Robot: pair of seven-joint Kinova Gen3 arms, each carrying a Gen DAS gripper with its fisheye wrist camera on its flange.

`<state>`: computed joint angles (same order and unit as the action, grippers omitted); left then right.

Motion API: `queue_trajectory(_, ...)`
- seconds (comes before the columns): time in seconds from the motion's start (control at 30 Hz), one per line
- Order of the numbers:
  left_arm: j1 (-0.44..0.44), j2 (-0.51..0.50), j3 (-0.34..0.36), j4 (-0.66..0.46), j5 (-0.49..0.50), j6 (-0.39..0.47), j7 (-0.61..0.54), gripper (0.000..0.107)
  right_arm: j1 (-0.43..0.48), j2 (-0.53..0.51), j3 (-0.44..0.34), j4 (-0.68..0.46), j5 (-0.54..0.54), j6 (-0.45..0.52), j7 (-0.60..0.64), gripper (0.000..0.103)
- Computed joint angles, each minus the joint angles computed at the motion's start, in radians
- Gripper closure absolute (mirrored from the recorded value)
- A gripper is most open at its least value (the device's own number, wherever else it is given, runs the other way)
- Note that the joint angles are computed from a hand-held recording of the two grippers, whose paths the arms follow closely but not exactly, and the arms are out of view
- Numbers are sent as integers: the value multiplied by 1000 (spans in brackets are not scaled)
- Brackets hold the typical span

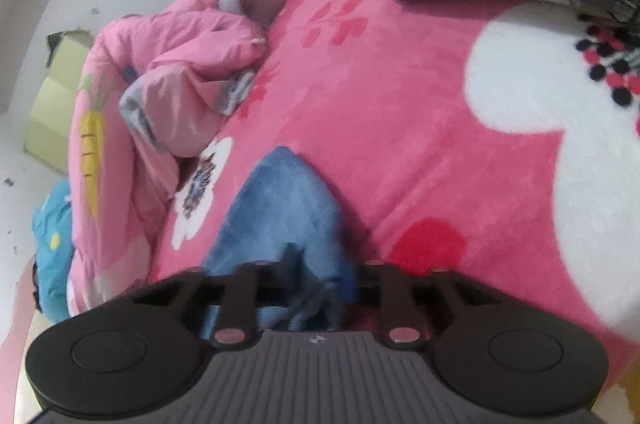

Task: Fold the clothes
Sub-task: 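Grasp the blue jeans leg ends with the right gripper and lift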

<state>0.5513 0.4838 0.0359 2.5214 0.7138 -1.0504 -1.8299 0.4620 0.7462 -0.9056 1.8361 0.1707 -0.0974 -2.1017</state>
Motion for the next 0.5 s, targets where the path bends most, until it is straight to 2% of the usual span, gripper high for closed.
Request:
queue_trajectory(0.07, 1, 1, 0, 2, 0, -3, 2, 5, 8, -20, -10, 9, 18, -14, 13, 88)
queue_trajectory(0.2, 1, 4, 0, 5, -4, -9, 6, 5, -64, -116, 51, 13, 47, -60, 13, 88)
queue_trajectory(0.37, -2, 6, 0, 8, -11, -13, 11, 5, -96, -169, 44, -12, 128, -80, -21, 89)
queue_trajectory(0.5, -27, -27, 5, 25, -46, 16, 31, 6, -116, -206, 45, -22, 191, -85, -49, 89)
